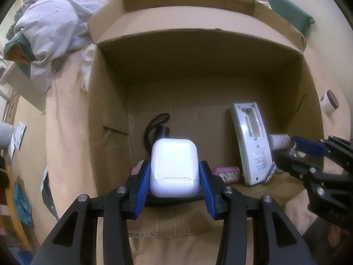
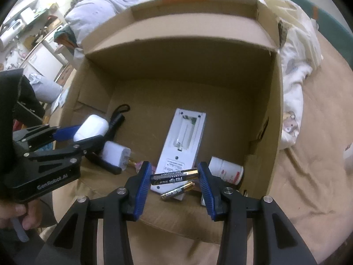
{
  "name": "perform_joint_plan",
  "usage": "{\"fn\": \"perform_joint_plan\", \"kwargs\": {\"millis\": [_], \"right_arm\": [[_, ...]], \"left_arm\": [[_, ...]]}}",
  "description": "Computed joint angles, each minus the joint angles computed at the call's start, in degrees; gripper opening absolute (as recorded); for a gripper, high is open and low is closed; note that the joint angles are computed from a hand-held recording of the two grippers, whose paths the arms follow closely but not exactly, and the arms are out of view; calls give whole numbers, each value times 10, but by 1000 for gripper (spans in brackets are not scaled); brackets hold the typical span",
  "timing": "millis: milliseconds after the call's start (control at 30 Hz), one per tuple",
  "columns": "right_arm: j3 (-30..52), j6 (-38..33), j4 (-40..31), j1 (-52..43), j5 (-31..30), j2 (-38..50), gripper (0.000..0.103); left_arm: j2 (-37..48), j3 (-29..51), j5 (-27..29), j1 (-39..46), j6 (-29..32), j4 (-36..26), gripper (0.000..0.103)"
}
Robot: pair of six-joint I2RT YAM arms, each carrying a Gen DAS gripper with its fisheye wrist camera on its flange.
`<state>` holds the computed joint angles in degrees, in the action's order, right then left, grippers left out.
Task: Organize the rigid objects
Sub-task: 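Carry the earbud case with the left tool while the right tool carries the battery over the box, then release the earbud case into the box with the left tool while the right tool releases the battery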
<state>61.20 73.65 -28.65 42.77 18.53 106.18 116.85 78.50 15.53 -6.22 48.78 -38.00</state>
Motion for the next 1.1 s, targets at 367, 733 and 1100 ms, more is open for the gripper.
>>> {"fn": "perform_joint_plan", "kwargs": {"millis": [367,733,1100], "right_arm": [[9,6,-9,1,-19,16,45],[-26,7,36,1,1,-25,79],[-33,19,23,15,83,-59,103]], "left_arm": [[13,-3,-21,-5,6,2,40],[-4,-20,-11,-5,16,10,69],[-21,-12,15,-1,-7,1,84]]}}
